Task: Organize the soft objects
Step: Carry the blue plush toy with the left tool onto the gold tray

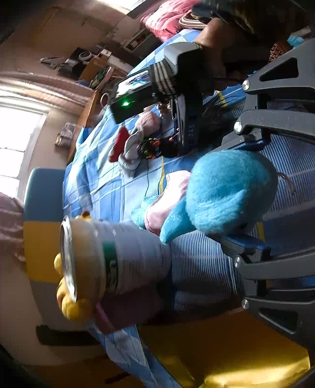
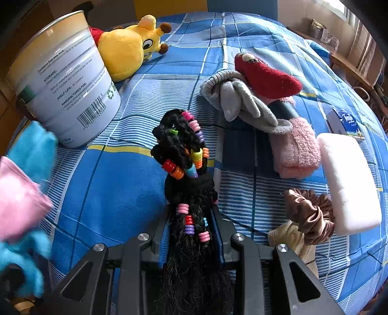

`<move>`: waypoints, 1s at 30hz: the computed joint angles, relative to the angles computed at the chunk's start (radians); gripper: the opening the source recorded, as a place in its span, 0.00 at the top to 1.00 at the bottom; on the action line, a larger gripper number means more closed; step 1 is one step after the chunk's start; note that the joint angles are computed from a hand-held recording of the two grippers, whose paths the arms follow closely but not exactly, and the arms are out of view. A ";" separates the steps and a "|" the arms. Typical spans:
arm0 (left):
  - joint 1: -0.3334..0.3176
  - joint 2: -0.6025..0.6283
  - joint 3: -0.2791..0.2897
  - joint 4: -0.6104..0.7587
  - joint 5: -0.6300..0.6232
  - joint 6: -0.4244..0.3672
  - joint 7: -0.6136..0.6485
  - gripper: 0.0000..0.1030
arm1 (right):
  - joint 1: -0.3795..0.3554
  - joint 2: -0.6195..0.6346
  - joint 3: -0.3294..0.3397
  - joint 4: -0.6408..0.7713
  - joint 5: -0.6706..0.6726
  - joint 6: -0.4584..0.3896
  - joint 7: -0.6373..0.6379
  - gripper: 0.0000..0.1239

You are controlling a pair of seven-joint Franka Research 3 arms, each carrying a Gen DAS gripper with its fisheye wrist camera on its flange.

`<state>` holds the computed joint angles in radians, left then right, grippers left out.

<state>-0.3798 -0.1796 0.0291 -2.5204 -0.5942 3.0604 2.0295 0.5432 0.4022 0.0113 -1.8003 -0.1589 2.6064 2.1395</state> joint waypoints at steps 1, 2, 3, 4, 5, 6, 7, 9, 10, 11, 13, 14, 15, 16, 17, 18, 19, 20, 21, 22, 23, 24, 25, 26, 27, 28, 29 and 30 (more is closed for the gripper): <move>0.012 -0.011 -0.006 -0.009 0.011 0.002 -0.015 0.46 | 0.006 0.005 -0.004 0.005 -0.009 -0.001 0.006 0.76; 0.030 -0.022 -0.015 -0.016 0.035 0.005 -0.043 0.46 | 0.009 0.005 -0.006 0.004 -0.015 -0.001 0.008 0.76; 0.039 -0.037 -0.013 -0.026 0.050 0.007 -0.062 0.46 | 0.013 0.005 -0.008 0.005 -0.023 -0.002 0.012 0.76; 0.037 -0.053 -0.001 -0.035 0.057 0.010 -0.072 0.46 | 0.017 0.005 -0.010 0.004 -0.030 -0.002 0.016 0.76; 0.045 -0.064 0.001 -0.042 0.077 0.016 -0.097 0.46 | 0.022 0.004 -0.013 0.002 -0.039 -0.001 0.022 0.76; 0.064 -0.075 -0.005 -0.051 0.108 0.021 -0.133 0.46 | 0.028 0.005 -0.017 0.004 -0.052 -0.002 0.029 0.76; 0.073 -0.086 -0.001 -0.058 0.126 0.024 -0.159 0.46 | 0.033 0.006 -0.019 0.005 -0.062 -0.003 0.036 0.77; 0.105 -0.102 -0.003 -0.070 0.170 0.032 -0.216 0.46 | 0.043 0.007 -0.025 0.007 -0.086 -0.005 0.052 0.77; 0.125 -0.109 -0.010 -0.076 0.196 0.033 -0.244 0.46 | 0.048 0.011 -0.026 0.011 -0.095 -0.007 0.060 0.77; 0.145 -0.111 -0.016 -0.078 0.220 0.034 -0.273 0.46 | 0.053 0.012 -0.028 0.012 -0.105 -0.008 0.069 0.77; 0.200 -0.113 -0.037 -0.081 0.274 0.030 -0.340 0.46 | 0.062 0.013 -0.030 0.013 -0.123 -0.010 0.085 0.77; 0.233 -0.113 -0.051 -0.083 0.305 0.025 -0.377 0.46 | 0.067 0.014 -0.032 0.013 -0.134 -0.010 0.096 0.77; 0.262 -0.112 -0.059 -0.082 0.331 0.019 -0.412 0.46 | 0.069 0.015 -0.032 0.014 -0.140 -0.010 0.101 0.77; 0.286 -0.108 -0.061 -0.081 0.354 0.014 -0.443 0.46 | 0.071 0.016 -0.032 0.014 -0.146 -0.012 0.106 0.77; 0.312 -0.104 -0.065 -0.077 0.379 0.007 -0.476 0.46 | 0.074 0.017 -0.032 0.016 -0.153 -0.014 0.112 0.77; 0.341 -0.097 -0.070 -0.072 0.406 -0.001 -0.512 0.46 | 0.074 0.017 -0.032 0.016 -0.157 -0.015 0.116 0.77; 0.374 -0.084 -0.068 -0.061 0.427 -0.017 -0.556 0.45 | 0.077 0.018 -0.032 0.018 -0.161 -0.016 0.123 0.77; 0.385 -0.074 -0.054 -0.051 0.439 -0.034 -0.583 0.45 | 0.079 0.020 -0.032 0.021 -0.165 -0.018 0.130 0.77; 0.393 -0.065 -0.038 -0.042 0.452 -0.050 -0.606 0.45 | 0.083 0.019 -0.033 0.020 -0.170 -0.020 0.140 0.77; 0.410 -0.052 -0.025 -0.030 0.468 -0.069 -0.634 0.45 | 0.085 0.017 -0.034 0.018 -0.177 -0.020 0.149 0.77; 0.421 -0.042 -0.014 -0.022 0.477 -0.084 -0.655 0.45 | 0.088 0.017 -0.035 0.017 -0.183 -0.021 0.158 0.77; 0.446 -0.026 -0.014 -0.010 0.499 -0.102 -0.688 0.45 | 0.093 0.018 -0.037 0.019 -0.191 -0.022 0.171 0.77; 0.482 -0.010 -0.022 0.001 0.541 -0.120 -0.734 0.44 | 0.091 0.014 -0.036 0.014 -0.194 -0.022 0.174 0.77; 0.498 -0.002 -0.024 0.004 0.564 -0.128 -0.762 0.44 | 0.093 0.014 -0.036 0.014 -0.198 -0.020 0.182 0.77; 0.512 0.012 -0.018 0.012 0.576 -0.139 -0.780 0.43 | 0.094 0.016 -0.036 0.015 -0.202 -0.019 0.190 0.78; 0.527 0.025 -0.017 0.019 0.596 -0.147 -0.800 0.41 | 0.093 0.013 -0.035 0.011 -0.204 -0.017 0.192 0.78; 0.561 0.039 -0.029 0.027 0.656 -0.152 -0.857 0.39 | 0.091 0.011 -0.035 0.008 -0.208 -0.016 0.193 0.78; 0.578 0.046 -0.035 0.028 0.698 -0.156 -0.891 0.39 | 0.094 0.013 -0.035 0.009 -0.214 -0.016 0.198 0.78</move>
